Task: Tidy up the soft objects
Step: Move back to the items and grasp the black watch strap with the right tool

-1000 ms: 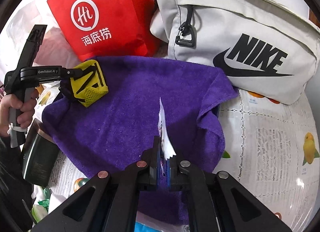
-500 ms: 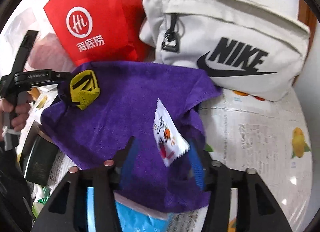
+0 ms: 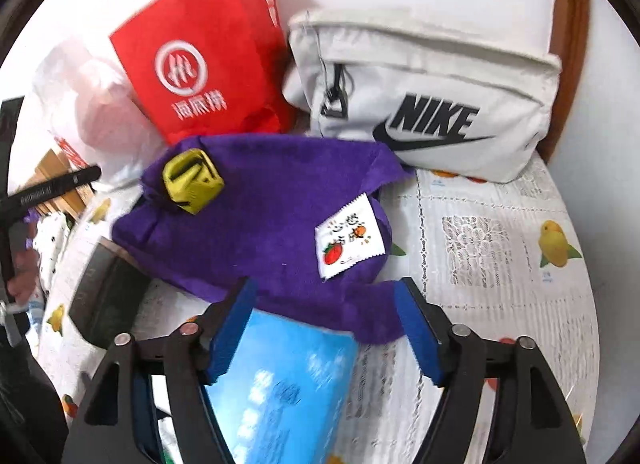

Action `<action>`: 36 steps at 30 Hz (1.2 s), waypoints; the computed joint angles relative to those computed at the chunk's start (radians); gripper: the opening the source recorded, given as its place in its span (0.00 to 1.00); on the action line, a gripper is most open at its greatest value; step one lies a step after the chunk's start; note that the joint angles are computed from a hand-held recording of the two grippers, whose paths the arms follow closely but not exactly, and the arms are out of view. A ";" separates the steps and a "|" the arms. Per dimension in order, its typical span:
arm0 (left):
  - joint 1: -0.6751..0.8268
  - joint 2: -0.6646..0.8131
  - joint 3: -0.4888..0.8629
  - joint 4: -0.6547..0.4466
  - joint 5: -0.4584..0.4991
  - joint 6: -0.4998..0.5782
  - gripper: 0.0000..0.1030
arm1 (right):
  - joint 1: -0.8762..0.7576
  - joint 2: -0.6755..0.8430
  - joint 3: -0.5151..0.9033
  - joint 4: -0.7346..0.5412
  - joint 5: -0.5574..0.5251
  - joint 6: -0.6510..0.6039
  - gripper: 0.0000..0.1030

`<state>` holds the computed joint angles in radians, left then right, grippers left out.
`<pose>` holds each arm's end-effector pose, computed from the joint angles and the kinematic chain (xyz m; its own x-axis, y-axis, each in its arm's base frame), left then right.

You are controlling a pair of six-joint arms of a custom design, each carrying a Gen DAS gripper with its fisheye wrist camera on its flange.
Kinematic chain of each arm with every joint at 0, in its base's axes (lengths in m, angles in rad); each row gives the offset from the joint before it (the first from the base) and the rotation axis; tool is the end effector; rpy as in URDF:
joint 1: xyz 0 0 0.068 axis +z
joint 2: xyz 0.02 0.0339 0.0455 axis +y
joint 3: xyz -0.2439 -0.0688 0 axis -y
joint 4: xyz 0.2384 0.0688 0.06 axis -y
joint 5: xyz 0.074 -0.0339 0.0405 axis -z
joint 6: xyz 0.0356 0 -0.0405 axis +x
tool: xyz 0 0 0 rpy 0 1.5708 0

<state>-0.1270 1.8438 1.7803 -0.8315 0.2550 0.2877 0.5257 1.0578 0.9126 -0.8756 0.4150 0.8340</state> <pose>0.3910 -0.0590 0.3085 -0.6629 0.3615 -0.6556 0.4872 0.8732 -0.0112 0.1807 0.0882 0.2600 -0.7006 0.3771 -0.6058 0.3601 0.9198 0.1562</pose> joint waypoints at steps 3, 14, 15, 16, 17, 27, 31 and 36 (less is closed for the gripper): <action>0.040 -0.074 -0.078 -0.026 0.021 0.016 0.71 | 0.133 -0.028 0.010 -0.054 0.134 0.093 0.74; 0.243 -0.352 -0.387 -0.132 0.220 0.189 0.71 | 0.625 0.089 0.116 -0.383 0.356 0.580 0.75; 0.254 -0.377 -0.422 -0.130 0.226 0.203 0.71 | 0.660 0.093 0.107 -0.380 0.349 0.623 0.75; 0.266 -0.404 -0.459 -0.124 0.229 0.217 0.71 | 0.685 0.098 0.098 -0.378 0.346 0.655 0.75; 0.282 -0.427 -0.495 -0.120 0.235 0.234 0.71 | 0.710 0.107 0.091 -0.379 0.343 0.691 0.75; 0.408 -0.462 -0.688 -0.092 0.250 0.316 0.71 | 0.886 0.253 0.096 -0.211 0.362 0.768 0.75; 0.445 -0.454 -0.724 -0.075 0.238 0.343 0.71 | 0.860 0.339 0.099 -0.033 0.337 0.606 0.68; 0.478 -0.455 -0.741 -0.078 0.235 0.381 0.71 | 0.818 0.417 0.098 0.147 0.290 0.443 0.60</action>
